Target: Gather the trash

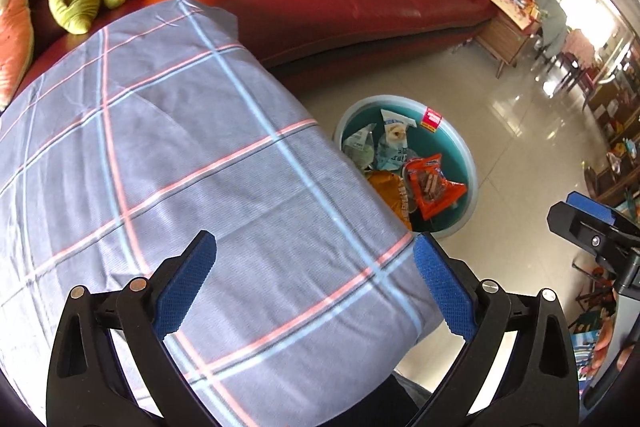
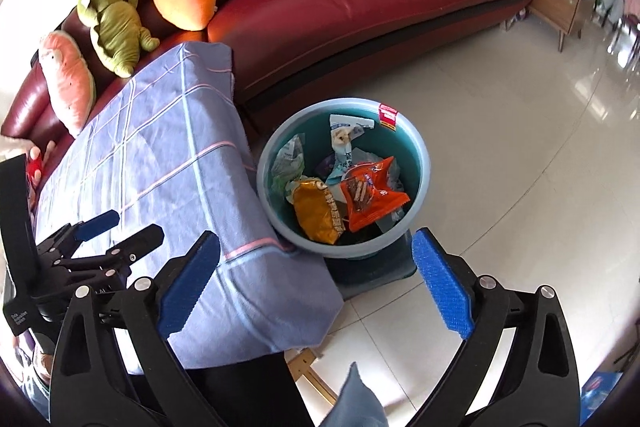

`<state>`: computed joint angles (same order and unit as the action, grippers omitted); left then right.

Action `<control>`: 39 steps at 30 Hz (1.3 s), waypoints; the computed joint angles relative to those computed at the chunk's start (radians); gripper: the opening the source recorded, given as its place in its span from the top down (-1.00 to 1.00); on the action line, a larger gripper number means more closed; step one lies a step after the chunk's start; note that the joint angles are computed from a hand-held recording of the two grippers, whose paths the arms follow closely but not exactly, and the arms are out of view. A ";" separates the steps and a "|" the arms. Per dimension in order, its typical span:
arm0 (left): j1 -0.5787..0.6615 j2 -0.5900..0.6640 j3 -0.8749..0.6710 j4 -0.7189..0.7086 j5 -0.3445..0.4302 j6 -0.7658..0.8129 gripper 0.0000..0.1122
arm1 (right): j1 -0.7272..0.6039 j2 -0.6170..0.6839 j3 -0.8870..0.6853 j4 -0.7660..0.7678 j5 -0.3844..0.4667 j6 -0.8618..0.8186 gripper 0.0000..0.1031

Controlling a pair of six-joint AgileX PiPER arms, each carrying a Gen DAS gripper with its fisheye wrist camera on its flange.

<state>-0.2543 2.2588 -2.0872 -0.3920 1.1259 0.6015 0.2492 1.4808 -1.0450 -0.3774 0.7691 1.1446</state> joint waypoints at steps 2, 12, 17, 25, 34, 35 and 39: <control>0.020 -0.033 0.047 -0.017 -0.019 0.024 -0.76 | 0.034 0.000 -0.012 -0.026 0.033 0.033 -0.80; 0.083 -0.136 0.182 -0.085 -0.069 0.100 -0.76 | 0.150 0.026 -0.073 -0.093 0.152 0.094 -0.82; 0.090 -0.161 0.219 -0.081 -0.094 0.097 -0.76 | 0.158 0.029 -0.069 -0.091 0.138 0.089 -0.82; 0.094 -0.166 0.230 -0.070 -0.110 0.082 -0.76 | 0.166 0.056 -0.071 -0.074 0.111 0.078 -0.82; 0.095 -0.166 0.250 -0.081 -0.134 0.093 -0.76 | 0.146 0.063 -0.052 -0.057 0.073 0.069 -0.82; 0.096 -0.165 0.250 -0.089 -0.132 0.102 -0.76 | 0.145 0.064 -0.050 -0.057 0.070 0.071 -0.82; 0.089 -0.176 0.277 -0.086 -0.161 0.116 -0.76 | 0.137 0.062 -0.040 -0.053 0.060 0.075 -0.82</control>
<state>-0.1654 2.0830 -1.8105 -0.4775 0.9653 0.7176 0.3865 1.5433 -1.0845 -0.4305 0.8296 1.2194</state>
